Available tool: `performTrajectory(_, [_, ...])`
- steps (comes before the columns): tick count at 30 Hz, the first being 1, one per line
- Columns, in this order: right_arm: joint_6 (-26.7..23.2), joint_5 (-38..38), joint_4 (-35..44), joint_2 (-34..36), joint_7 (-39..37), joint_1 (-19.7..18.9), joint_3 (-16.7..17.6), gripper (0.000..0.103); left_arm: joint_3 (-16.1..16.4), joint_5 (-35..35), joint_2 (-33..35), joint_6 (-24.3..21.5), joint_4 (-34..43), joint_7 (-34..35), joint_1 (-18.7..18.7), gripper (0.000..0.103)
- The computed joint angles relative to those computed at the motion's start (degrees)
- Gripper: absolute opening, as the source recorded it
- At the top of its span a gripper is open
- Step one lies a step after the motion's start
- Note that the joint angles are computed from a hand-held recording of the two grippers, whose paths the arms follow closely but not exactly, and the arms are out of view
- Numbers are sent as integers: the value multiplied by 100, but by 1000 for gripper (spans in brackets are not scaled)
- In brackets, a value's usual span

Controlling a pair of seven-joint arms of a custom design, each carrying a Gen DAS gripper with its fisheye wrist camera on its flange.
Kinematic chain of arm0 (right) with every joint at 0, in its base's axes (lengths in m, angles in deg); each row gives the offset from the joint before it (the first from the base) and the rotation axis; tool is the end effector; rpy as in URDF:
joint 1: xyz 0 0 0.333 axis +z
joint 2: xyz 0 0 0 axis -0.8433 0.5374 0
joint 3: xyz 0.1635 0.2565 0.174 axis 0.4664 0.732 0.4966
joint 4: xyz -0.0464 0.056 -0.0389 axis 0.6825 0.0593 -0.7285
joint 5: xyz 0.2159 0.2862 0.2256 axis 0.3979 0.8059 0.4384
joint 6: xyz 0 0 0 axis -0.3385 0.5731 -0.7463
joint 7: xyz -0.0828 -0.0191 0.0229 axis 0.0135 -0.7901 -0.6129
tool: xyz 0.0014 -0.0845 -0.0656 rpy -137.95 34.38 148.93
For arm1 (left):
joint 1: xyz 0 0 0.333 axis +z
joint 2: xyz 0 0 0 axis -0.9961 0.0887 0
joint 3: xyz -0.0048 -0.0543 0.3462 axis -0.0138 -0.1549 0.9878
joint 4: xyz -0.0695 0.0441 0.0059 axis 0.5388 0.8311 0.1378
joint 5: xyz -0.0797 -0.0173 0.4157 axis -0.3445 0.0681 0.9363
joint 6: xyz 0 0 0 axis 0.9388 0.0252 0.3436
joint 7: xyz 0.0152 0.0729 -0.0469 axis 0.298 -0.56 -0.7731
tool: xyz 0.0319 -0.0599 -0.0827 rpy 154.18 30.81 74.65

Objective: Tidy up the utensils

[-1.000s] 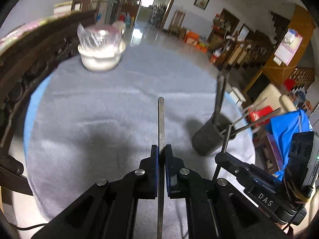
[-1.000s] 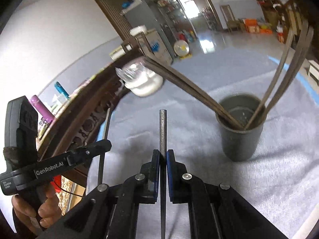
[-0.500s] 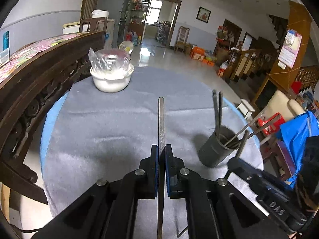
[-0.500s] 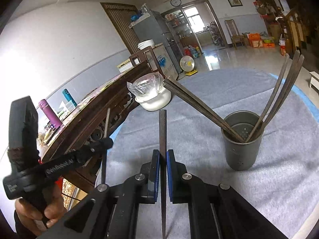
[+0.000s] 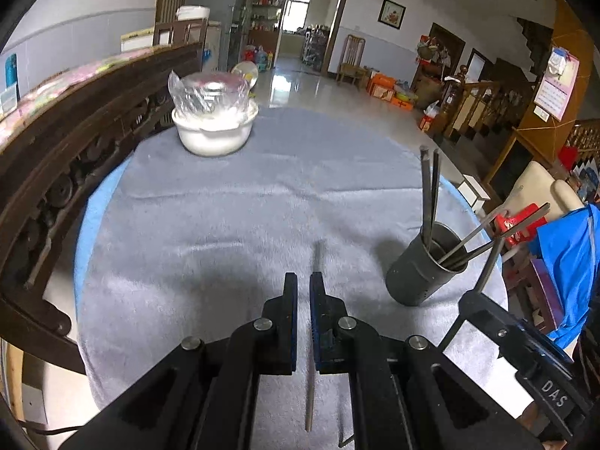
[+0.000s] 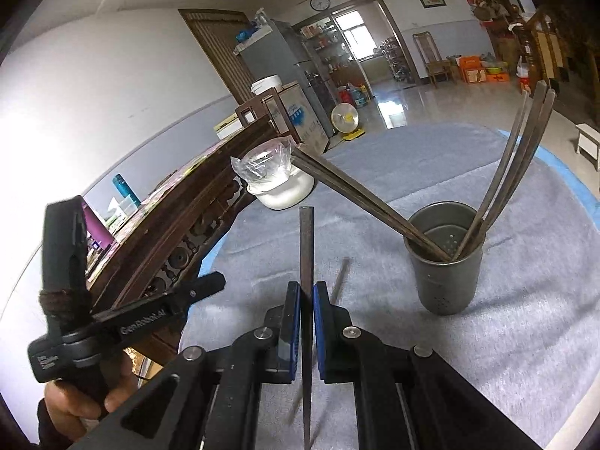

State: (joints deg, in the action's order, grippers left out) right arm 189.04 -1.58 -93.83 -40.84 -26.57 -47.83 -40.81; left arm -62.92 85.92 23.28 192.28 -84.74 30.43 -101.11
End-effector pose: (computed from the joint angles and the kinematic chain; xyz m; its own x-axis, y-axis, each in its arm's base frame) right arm 0.6734 0.2468 0.4581 0.4265 -0.7833 -0.4523 -0.6984 0.0326 -0.7150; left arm 0.6576 -0.2241 0.4682 0.1538 -0.9682 0.1975 -0.7159 -0.2470 -0.6531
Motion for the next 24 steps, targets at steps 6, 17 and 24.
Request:
performTrajectory(6, [-7,-64,4,25,110,-13,-4,8,-171,-573,140,-63,93,489,182,6])
performTrajectory(17, [-289,535,-173,-139,-169,-132,-143,8,-553,-2607,682,-715,551,2297,479,10])
performTrajectory(24, [-462,954,-287,-227,-282,-150,-382,8,-459,-2672,1164,-1044,1182,2719,284,33])
